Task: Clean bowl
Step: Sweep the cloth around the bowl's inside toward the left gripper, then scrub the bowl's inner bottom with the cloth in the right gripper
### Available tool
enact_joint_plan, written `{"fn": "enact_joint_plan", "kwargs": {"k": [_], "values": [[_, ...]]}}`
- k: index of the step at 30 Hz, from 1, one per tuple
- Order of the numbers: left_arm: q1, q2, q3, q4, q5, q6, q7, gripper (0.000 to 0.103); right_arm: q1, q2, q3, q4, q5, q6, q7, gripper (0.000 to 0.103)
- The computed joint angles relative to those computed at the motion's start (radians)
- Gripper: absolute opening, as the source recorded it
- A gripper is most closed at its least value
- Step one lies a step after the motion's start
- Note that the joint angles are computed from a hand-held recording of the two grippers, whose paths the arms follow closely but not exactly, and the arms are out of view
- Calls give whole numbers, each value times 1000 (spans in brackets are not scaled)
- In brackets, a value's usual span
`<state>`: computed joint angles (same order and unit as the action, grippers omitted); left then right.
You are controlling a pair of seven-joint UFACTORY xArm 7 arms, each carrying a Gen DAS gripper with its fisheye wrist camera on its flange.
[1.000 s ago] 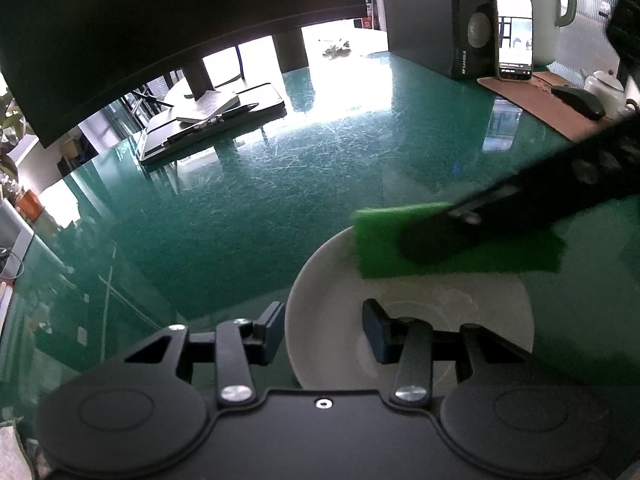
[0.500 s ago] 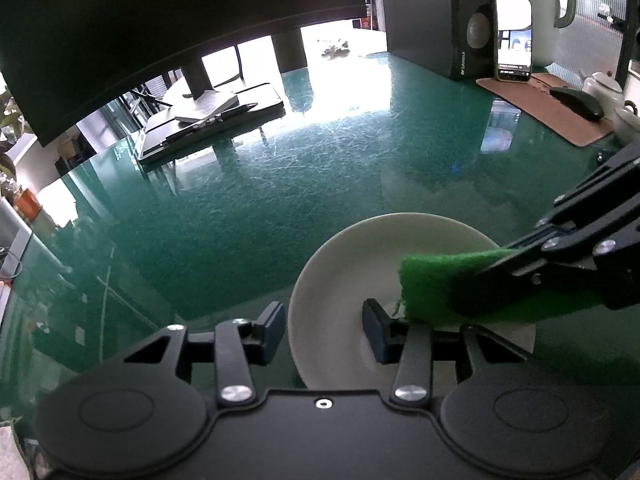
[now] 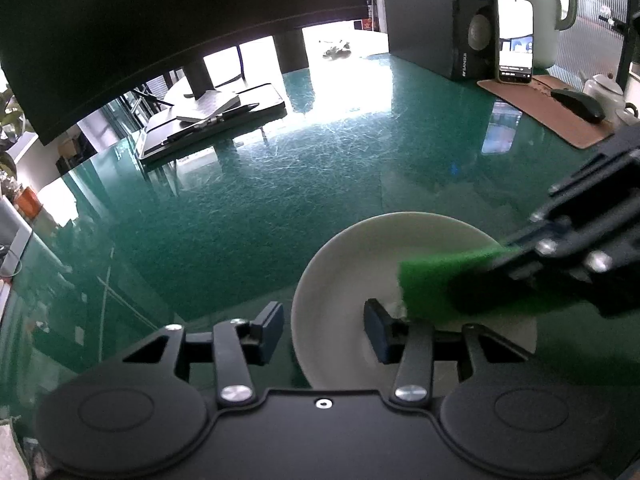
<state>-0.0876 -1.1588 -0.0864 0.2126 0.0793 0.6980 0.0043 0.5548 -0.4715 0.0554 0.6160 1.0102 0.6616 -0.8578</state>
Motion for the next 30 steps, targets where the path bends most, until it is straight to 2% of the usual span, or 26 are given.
{"fn": "enact_joint_plan", "kwargs": {"k": [9,12,17,19,25,30], "values": [[-1,1,-2,2,7,1,3,45,21,69,31,34,24,-151,-13,6],[-1,0,-1,1,5,1,2,45,24,41,21,13,-4,-121,-5,6],[-1,6,0,3,5,-3,2,46,27,-19,-7,-10,-54,2,-6,6],[-1,7,0,3,5,-3,2,46,23,-10,-3,-3,-59,-2,-12,6],[-2,3,2,1,3,-2,5,48,16,30,14,17,-52,-95,-12,5],[-3,1,3,0,2,0,6,49,29,-6,2,-7,-77,-52,-14,6]]}}
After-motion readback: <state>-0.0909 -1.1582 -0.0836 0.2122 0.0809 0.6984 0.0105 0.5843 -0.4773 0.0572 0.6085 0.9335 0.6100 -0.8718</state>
